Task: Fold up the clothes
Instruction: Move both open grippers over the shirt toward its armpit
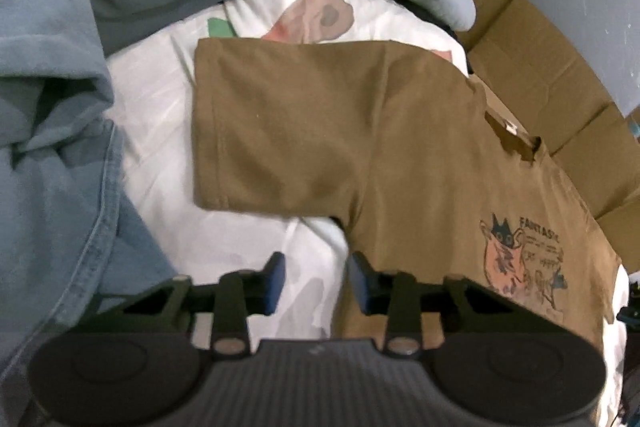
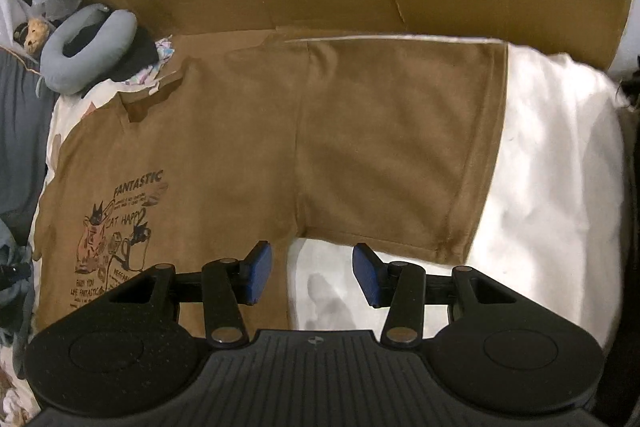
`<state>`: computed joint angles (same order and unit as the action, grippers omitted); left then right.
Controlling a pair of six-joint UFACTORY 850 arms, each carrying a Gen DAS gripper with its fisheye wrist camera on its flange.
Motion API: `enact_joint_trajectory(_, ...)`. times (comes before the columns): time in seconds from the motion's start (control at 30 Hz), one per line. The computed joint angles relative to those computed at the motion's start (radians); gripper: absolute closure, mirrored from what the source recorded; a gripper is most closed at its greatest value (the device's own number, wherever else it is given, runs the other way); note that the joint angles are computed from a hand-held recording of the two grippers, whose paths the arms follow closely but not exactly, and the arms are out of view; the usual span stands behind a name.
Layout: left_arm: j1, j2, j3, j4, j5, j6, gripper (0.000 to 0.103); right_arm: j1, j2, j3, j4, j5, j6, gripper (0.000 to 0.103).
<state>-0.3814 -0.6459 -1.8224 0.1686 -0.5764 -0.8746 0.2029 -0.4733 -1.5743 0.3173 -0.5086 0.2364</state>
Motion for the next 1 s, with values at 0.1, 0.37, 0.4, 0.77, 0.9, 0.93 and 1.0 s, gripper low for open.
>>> enact_joint_trajectory(0.1,0.0,0.012,0.039,0.005,0.072,-0.027,0.077,0.007,-0.003,0.014,0.032,0.032,-0.023,0.051)
enact_joint_trajectory(0.37,-0.013,0.029,0.128,0.168,0.206,-0.244,0.081,0.044,0.009,0.088,0.096,0.144,-0.014,0.054)
enact_joint_trajectory(0.4,-0.014,0.033,0.141,0.194,0.234,-0.284,0.081,0.047,0.004,0.081,0.084,0.135,-0.006,0.057)
enact_joint_trajectory(0.77,-0.011,0.014,0.141,0.129,0.329,-0.246,0.082,0.043,-0.003,0.085,0.117,0.207,0.037,0.069)
enact_joint_trajectory(0.9,-0.013,0.011,0.14,0.133,0.333,-0.261,0.082,0.039,0.008,0.108,0.053,0.217,0.134,0.071)
enact_joint_trajectory(0.93,-0.014,0.008,0.137,0.132,0.332,-0.26,0.082,0.038,0.011,0.113,0.04,0.219,0.156,0.071)
enact_joint_trajectory(1.0,-0.015,0.003,0.131,0.129,0.331,-0.256,0.082,0.04,0.011,0.116,0.053,0.215,0.131,0.073)
